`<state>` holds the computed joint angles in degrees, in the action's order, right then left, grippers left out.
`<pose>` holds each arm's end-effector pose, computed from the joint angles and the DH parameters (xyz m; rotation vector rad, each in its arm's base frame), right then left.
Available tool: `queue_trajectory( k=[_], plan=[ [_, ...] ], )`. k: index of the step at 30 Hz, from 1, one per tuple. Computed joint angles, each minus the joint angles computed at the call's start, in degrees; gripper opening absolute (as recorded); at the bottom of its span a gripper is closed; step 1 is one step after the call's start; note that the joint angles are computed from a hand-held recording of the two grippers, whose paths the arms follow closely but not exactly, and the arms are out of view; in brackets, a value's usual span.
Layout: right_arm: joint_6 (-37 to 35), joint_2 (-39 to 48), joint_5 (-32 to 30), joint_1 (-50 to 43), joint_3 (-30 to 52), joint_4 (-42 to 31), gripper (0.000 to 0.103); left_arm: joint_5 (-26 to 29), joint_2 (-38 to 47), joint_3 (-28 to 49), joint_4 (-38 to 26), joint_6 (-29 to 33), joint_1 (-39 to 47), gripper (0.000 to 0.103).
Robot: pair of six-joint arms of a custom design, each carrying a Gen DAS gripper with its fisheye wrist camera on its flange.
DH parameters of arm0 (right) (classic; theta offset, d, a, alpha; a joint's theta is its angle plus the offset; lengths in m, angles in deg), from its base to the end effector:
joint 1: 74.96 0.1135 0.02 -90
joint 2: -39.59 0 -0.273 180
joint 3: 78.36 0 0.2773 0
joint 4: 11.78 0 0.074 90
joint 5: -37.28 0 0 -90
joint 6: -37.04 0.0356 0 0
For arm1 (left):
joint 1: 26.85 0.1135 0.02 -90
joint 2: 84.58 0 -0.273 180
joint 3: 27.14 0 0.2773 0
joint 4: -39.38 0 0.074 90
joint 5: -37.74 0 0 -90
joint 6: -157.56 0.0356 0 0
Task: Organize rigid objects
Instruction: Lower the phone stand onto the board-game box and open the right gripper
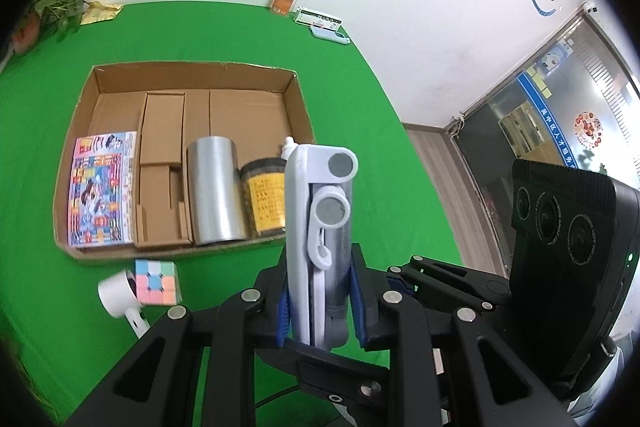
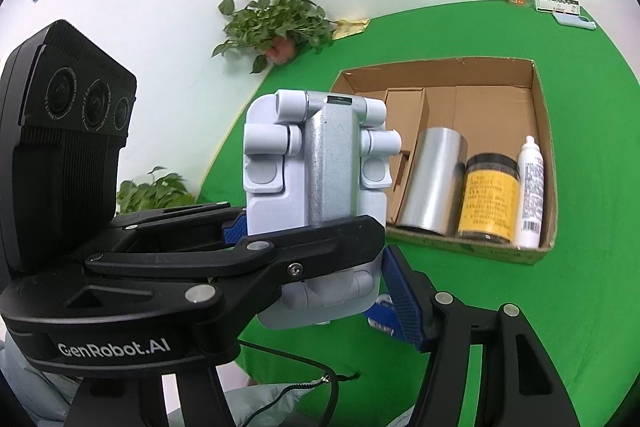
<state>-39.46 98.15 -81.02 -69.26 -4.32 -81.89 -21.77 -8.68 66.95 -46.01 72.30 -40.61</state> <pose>0.2031 0.0372 0.3345 -0.0306 2.5212 0.7584 0.2458 -0.0788 0.3683 0.5778 2.6288 -0.7728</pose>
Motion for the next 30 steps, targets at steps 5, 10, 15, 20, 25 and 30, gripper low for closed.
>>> queue_trajectory(
  k=[5, 10, 15, 20, 25, 30],
  plan=[
    [4.82, 8.0, 4.1, 5.56, 3.65, 3.86, 0.061, 3.88, 5.61, 2.46, -2.14, 6.6, 6.34, 0.023],
    [7.49, 17.73, 7.07, 11.03, 7.74, 6.0, 0.061, 7.55, 10.69, 2.42, -3.97, 12.47, 13.11, 0.023],
    [9.12, 27.17, 8.18, 15.48, 12.62, 6.66, 0.061, 9.71, 15.66, 2.43, -6.16, 17.66, 19.31, 0.023],
    [10.97, 36.06, 8.03, 17.83, 17.4, 8.54, 0.061, 9.91, 22.5, 6.32, -8.12, 21.2, 22.95, 0.023],
    [13.63, 46.58, 6.98, 18.88, 24.38, 11.46, 0.061, 8.55, 31.67, 13.71, -9.59, 23.12, 25.28, 0.023],
    [17.57, 56.71, 5.32, 19.13, 31.85, 14.3, 0.061, 6.69, 41.93, 23.67, -12.13, 24.26, 26.61, 0.023]
  ],
)
